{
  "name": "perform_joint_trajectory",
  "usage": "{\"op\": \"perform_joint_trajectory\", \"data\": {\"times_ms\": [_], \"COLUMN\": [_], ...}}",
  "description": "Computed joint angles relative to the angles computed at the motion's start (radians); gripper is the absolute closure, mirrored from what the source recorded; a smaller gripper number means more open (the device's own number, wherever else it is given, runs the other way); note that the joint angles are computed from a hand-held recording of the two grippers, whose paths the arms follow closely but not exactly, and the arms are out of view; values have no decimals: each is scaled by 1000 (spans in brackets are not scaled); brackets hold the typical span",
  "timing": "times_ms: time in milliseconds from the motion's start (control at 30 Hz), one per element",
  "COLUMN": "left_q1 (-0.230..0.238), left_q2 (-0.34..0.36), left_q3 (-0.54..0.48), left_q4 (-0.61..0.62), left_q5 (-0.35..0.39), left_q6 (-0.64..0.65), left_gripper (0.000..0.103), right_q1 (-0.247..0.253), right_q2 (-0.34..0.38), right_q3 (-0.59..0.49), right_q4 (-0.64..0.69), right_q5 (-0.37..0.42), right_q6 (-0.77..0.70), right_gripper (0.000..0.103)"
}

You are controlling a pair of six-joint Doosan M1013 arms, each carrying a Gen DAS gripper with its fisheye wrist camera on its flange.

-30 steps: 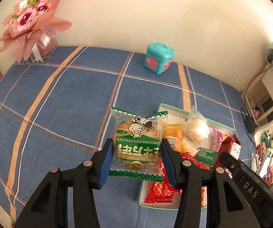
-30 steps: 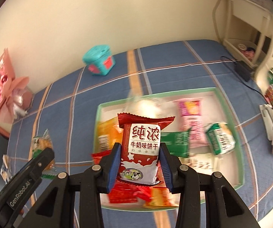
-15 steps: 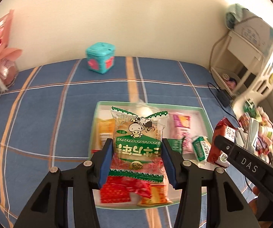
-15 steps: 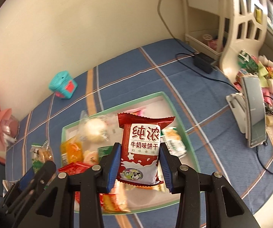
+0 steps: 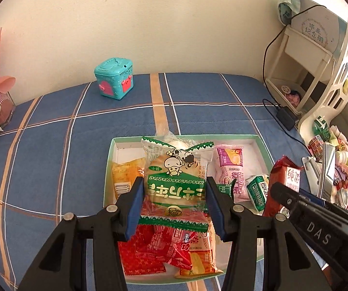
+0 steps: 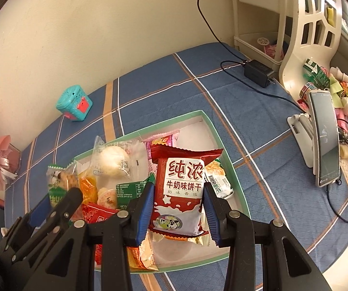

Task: Organize snacks
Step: 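Carry the cookie over the tray with the left tool while the right tool carries the milk-biscuit packet, then lower and release the cookie into the tray with the left tool while the right tool releases the milk-biscuit packet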

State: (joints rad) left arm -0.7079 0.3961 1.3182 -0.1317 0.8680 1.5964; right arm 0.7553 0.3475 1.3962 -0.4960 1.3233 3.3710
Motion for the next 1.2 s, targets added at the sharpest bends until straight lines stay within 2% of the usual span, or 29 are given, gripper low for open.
{"op": "perform_joint_trajectory", "data": {"times_ms": [700,933,1200], "left_q1": [17,27,29], "left_q2": [59,72,61], "left_q3": [-42,-54,-53], "left_q4": [-48,-72,-78], "left_q5": [65,95,91], "left_q6": [14,0,2], "left_gripper": [52,52,49], "right_q1": [-44,-43,-42], "right_q2": [32,36,35], "right_q3": [23,7,-1], "right_q4": [130,101,97], "right_q5": [-72,-56,-40], "right_q6": [-69,-70,-68], "right_gripper": [61,61,61]}}
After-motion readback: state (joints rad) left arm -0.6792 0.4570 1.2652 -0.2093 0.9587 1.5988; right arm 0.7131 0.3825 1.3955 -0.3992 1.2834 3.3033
